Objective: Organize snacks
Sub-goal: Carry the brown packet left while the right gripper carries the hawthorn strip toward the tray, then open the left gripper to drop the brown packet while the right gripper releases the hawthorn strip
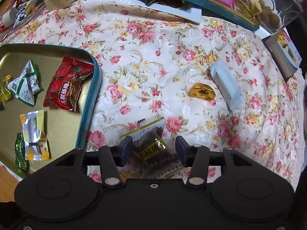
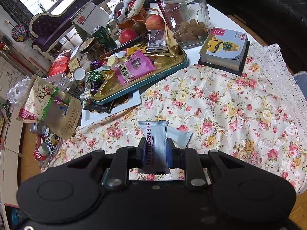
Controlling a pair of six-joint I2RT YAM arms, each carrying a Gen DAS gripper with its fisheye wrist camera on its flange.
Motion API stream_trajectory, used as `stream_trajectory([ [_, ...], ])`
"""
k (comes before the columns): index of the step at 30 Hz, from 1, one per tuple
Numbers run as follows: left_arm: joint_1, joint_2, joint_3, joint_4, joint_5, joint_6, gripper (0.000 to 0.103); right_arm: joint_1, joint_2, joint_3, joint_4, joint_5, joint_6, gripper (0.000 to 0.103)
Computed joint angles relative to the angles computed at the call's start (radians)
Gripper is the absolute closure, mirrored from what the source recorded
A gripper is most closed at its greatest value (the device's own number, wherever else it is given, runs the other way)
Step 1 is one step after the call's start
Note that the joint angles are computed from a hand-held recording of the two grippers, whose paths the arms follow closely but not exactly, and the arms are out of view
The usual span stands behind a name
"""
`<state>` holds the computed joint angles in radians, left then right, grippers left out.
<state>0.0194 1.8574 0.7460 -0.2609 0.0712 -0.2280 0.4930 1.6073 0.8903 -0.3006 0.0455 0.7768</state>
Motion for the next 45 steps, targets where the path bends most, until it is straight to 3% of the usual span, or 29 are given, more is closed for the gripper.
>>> stream_trajectory([
  [8, -0.054, 0.092, 0.048, -0.007, -0.072, 0.01, 0.048, -0.007, -0.012, -0.007, -0.001, -0.003, 0.006, 0.081],
  [10, -0.062, 0.083, 0.037, 0.001, -0.075, 0.033, 0.058, -0.006, -0.013, -0.007, -0.003, 0.001, 0.012, 0.081],
  [16, -0.05, 0.007, 0.041, -0.081, -0.05, 0.084, 0.068, 0.001, -0.005, 0.006, -0.004, 0.003, 0.03, 0.081],
  [33, 0.259, -0.222, 0.159, -0.207, 0.026, 0.258, 0.076, 0.094, 0.099, 0.101, -0.011, 0.04, 0.049, 0.081],
  [45, 0.46, -0.253, 0.234, -0.143, -0.115, 0.39, 0.076, 0.261, 0.207, 0.208, 0.05, -0.005, -0.005, 0.081],
])
